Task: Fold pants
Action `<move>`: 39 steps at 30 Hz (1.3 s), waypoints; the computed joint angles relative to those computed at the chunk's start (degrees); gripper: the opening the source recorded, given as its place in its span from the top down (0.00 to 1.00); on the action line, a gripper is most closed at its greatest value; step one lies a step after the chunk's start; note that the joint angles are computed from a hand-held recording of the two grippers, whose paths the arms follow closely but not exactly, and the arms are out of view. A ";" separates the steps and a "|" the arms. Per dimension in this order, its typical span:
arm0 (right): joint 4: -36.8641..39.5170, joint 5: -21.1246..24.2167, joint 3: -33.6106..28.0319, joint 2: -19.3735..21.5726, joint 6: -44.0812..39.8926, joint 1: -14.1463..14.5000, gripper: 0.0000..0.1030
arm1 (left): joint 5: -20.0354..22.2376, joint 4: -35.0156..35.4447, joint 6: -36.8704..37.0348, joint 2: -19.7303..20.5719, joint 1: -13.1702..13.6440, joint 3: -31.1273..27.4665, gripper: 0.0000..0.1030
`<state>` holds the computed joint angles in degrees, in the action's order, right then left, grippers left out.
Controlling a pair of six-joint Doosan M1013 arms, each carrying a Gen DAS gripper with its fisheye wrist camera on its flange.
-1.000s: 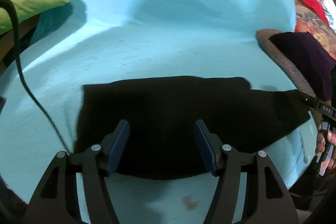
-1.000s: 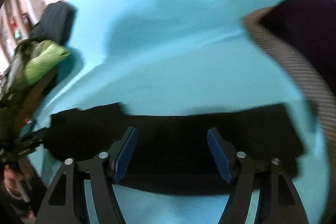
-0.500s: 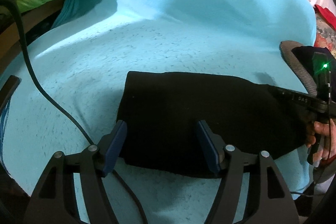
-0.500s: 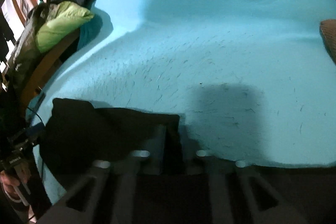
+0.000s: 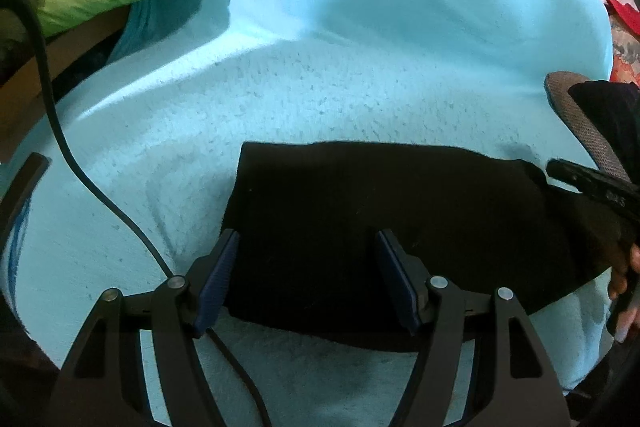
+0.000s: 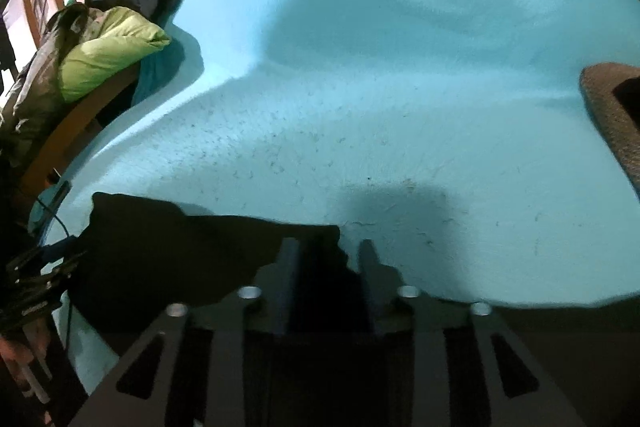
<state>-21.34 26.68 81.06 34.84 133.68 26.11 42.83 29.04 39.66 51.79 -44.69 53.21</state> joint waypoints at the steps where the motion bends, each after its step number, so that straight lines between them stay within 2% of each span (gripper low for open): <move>1: 0.06 -0.14 0.41 -0.37 -0.09 0.12 0.64 | 0.23 0.75 -0.47 -0.03 -0.13 -0.11 0.34; 5: -0.46 -1.25 2.23 -1.67 1.04 0.58 0.64 | 0.32 4.17 -3.09 -0.60 -0.73 0.33 0.34; 7: 1.18 -1.09 2.21 -1.67 -1.20 0.68 0.63 | 0.77 5.54 -3.68 -0.69 -1.02 0.21 0.34; 11: 2.74 -1.57 2.84 -2.03 -2.76 1.06 0.56 | 1.29 7.54 -3.85 -0.72 -1.55 -0.10 0.33; 21: 4.49 -2.19 3.97 -2.58 -3.76 1.12 0.56 | 1.38 11.95 -5.78 -0.39 -2.68 -1.91 0.32; 24: 5.76 -2.95 4.35 -3.02 -4.74 0.84 0.56 | 2.95 14.81 -6.16 0.41 -3.48 -3.52 0.32; 28: 3.31 -4.63 4.75 -4.26 -3.80 1.16 0.55 | 4.79 19.69 -5.64 1.81 -4.66 -5.61 0.31; 32: 1.99 -5.30 4.20 -5.44 -5.00 1.54 0.43 | 5.92 20.69 -3.63 3.23 -5.19 -7.46 0.31; 36: -0.94 -5.50 3.70 -6.14 -4.15 2.18 0.42 | 7.47 22.90 -3.08 4.45 -5.73 -8.86 0.31; 39: -1.37 -4.86 3.46 -6.05 -3.36 2.31 0.42 | 6.46 22.42 -2.75 4.47 -5.80 -8.71 0.31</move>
